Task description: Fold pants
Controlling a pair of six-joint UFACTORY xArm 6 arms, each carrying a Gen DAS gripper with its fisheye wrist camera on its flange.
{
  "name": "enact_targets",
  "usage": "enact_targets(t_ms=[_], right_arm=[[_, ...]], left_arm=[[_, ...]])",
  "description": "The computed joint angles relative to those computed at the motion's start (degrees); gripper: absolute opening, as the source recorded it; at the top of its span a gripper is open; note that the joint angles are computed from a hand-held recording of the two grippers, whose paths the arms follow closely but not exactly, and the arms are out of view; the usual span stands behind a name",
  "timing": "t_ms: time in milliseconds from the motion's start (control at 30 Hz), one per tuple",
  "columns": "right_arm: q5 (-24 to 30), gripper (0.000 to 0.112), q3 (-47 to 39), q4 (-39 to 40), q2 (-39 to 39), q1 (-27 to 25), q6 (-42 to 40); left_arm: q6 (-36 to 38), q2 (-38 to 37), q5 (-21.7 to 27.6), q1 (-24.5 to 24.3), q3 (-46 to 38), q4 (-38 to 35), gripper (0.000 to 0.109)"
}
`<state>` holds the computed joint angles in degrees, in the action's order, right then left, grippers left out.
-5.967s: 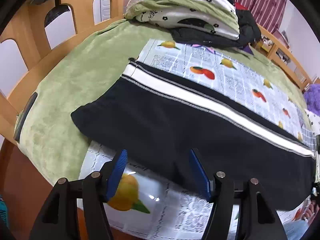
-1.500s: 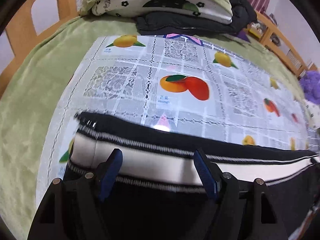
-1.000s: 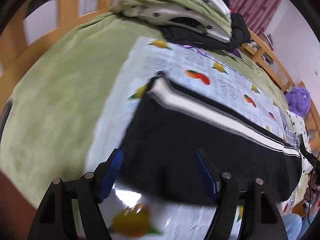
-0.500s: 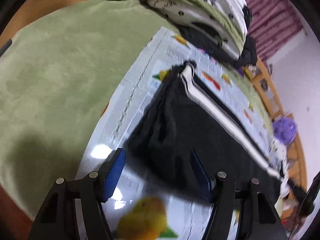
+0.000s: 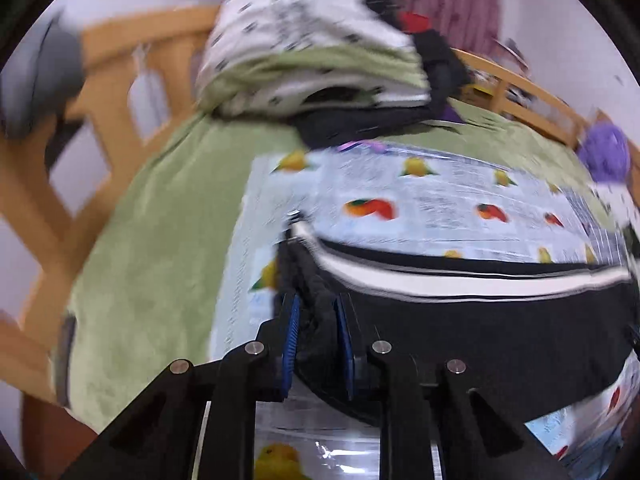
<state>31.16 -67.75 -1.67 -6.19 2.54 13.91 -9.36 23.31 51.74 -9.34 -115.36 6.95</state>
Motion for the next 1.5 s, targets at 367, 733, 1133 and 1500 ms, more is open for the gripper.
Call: enact_targets(t_ms=[367, 733, 1133, 1500], right_arm=[[-5.2, 0.028, 10.2, 3.5, -4.7, -8.7, -8.3], [-6.3, 0.028, 16.7, 2.9, -9.9, -11.1, -11.6], [-3.7, 0.028, 9.9, -2.8, -4.8, -2.6, -6.1], [2.9, 0.042, -4.0, 27.1, 9.4, 7.3, -19.3]], left_arm=[[1.4, 11.7, 6.0, -17.5, -17.3, 0.9, 0.011], [0.3, 3.1, -2.5, -17.4, 3.6, -9.5, 0.013], [2.6, -11.1, -10.7, -8.3, 25.5, -18.1, 0.055], [-6.3, -12.7, -16.0, 6.8, 36.2, -19.3, 0.056]])
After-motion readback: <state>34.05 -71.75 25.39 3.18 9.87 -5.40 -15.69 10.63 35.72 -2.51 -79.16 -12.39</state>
